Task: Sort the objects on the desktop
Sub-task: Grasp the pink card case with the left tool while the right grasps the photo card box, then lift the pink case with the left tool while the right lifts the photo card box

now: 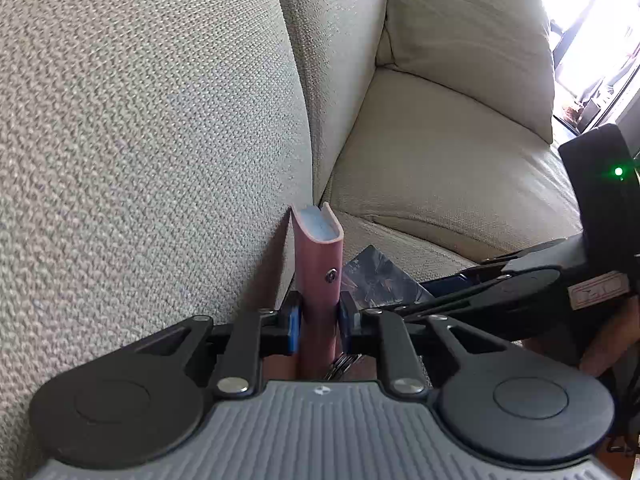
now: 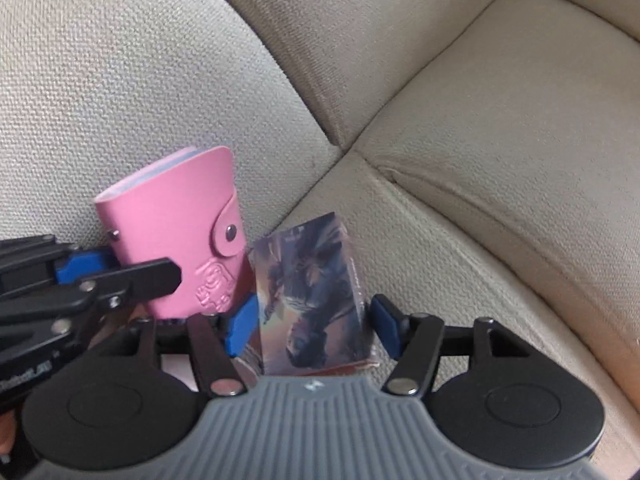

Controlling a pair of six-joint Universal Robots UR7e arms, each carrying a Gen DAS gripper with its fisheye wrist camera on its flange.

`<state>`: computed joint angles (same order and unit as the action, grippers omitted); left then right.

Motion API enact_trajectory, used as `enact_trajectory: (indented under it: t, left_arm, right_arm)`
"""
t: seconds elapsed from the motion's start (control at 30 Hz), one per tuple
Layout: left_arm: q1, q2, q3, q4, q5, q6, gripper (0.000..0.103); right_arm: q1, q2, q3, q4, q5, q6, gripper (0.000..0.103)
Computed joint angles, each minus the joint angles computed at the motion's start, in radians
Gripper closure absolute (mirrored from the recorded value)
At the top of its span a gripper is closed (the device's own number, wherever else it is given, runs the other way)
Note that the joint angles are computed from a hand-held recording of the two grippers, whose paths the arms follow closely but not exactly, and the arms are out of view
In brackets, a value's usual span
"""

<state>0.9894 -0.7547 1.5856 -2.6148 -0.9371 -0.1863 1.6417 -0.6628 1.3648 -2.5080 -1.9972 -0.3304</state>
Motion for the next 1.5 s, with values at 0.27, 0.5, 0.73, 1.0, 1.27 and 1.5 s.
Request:
enact_trajectory:
  t: [0.27, 0.5, 0.73, 1.0, 1.27, 1.5]
  left_arm:
    - [-0.006, -0.009, 0.014, -0.046, -0.021, -0.008, 0.082]
    - [-0.028, -0.028, 0.037, -0.094, -0.038, 0.005, 0.083]
    - [-0.061, -0.081, 0.075, -0.065, -0.145, 0.006, 0.083]
    - [-0.074, -0.064, 0.082, 0.061, -0.238, -0.025, 0.083]
    - [-0.057, -0.123, 0.136, 0.175, -0.209, -0.117, 0.083]
    - [-0.037, -0.103, 0.101, 0.185, -0.175, -0.196, 0.082]
  right_arm:
    - [0.041, -0.014, 0.067, -0.092, -0.067, -0.109, 0.041]
    - [0.07, -0.071, 0.143, -0.142, -0.159, -0.171, 0.041]
    - [0.059, -0.143, 0.225, -0.109, -0.204, -0.121, 0.047]
    - [0.026, -0.171, 0.248, -0.064, -0.159, -0.036, 0.048]
    - [0.017, -0.238, 0.279, -0.031, -0.057, 0.05, 0.091]
    - [0.02, -0.263, 0.308, -0.061, 0.035, 0.077, 0.088]
